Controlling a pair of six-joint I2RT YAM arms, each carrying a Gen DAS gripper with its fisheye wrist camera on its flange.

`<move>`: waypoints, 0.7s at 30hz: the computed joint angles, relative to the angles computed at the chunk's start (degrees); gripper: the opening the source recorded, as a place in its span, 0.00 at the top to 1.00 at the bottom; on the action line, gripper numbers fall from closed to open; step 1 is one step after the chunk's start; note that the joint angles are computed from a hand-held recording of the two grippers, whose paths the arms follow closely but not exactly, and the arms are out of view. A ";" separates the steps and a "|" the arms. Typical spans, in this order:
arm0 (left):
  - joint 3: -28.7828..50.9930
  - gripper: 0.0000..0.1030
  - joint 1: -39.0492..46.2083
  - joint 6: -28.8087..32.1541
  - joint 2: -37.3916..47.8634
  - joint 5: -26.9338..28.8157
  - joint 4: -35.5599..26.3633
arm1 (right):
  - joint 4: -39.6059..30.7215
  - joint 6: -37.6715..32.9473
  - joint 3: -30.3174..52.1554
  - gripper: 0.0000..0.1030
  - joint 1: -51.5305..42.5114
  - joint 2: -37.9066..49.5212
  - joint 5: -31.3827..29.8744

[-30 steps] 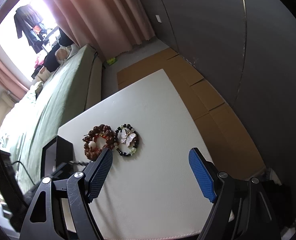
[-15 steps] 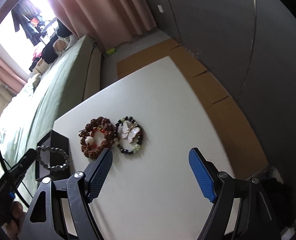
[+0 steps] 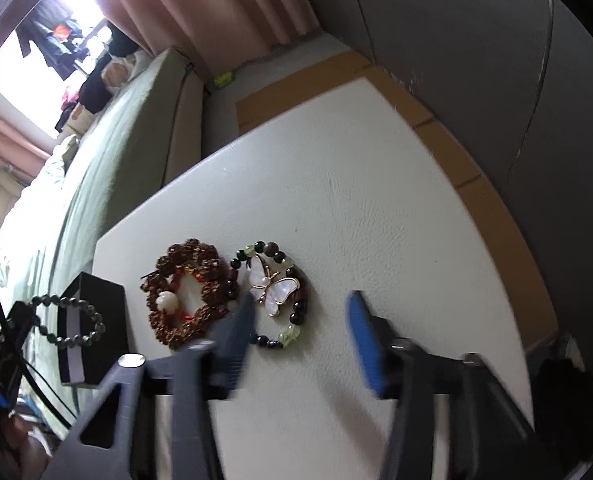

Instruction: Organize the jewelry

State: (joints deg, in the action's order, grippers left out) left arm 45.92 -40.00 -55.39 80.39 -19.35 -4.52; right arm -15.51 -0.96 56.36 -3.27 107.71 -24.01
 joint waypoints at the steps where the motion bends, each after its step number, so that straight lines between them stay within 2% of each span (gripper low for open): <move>1: -0.06 0.92 0.14 -0.02 0.10 0.25 0.08 | -0.21 -0.14 0.33 0.69 0.37 0.32 0.71; 6: -0.72 0.92 0.52 -0.28 -0.46 0.60 0.48 | 1.29 -1.97 -1.36 0.70 3.73 -1.16 6.68; 10: -1.12 0.92 0.36 -0.35 -1.14 0.22 0.37 | 5.03 -3.99 -4.34 0.71 8.82 -3.12 15.62; 14: -1.43 0.92 -0.11 -0.80 -1.95 -0.51 -0.46 | 5.24 -6.30 -5.67 0.92 11.22 -4.52 20.05; 15: -1.57 0.92 -0.26 -1.01 -2.28 -0.74 -0.72 | 5.64 -6.86 -6.02 0.92 11.23 -4.80 20.84; 18: -1.60 0.92 -0.75 -1.44 -3.26 -1.65 -1.46 | 5.80 -7.33 -6.94 0.92 9.57 -5.71 18.98; 21: -2.03 0.92 -1.30 -1.81 -5.11 -3.00 -2.29 | 5.54 -7.27 -7.53 0.92 6.34 -7.45 14.54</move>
